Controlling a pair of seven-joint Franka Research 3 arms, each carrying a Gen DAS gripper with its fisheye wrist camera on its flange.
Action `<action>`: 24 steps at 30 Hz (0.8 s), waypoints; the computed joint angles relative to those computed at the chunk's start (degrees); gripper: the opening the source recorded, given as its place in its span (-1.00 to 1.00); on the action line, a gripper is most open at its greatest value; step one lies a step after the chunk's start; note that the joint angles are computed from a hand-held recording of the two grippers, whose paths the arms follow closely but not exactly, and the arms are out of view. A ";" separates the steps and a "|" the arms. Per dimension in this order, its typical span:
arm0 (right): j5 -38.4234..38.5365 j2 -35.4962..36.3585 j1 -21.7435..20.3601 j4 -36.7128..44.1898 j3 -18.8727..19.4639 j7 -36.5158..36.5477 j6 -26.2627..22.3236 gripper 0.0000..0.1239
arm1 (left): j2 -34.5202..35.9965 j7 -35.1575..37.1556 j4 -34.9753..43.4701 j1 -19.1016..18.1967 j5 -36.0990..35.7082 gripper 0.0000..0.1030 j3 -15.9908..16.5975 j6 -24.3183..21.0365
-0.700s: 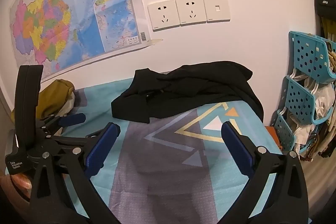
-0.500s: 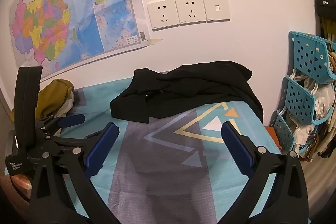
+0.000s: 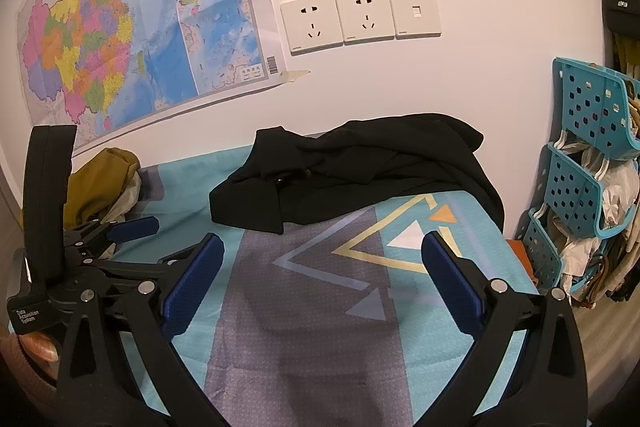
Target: Fold large clothes
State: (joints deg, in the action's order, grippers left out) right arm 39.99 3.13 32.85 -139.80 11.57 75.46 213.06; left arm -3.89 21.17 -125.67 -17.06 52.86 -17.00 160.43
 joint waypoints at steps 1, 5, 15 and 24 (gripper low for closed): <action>-0.35 -0.05 -0.08 -0.11 -0.04 0.22 -0.04 0.58 | 0.08 0.24 0.04 -0.04 -0.18 0.87 -0.01 -0.17; -0.73 -0.01 -0.19 -0.03 -0.13 0.33 -0.14 0.58 | 0.13 0.18 -0.09 -0.10 0.00 0.87 0.01 -0.20; -0.01 0.21 -0.22 1.28 -0.36 -1.64 -1.48 0.58 | 0.61 0.36 0.38 -0.14 -0.71 0.87 0.17 -1.11; -2.36 1.01 -0.83 2.27 -0.74 -0.81 -2.12 0.58 | 1.10 0.93 1.34 -0.27 -1.27 0.87 0.45 -1.96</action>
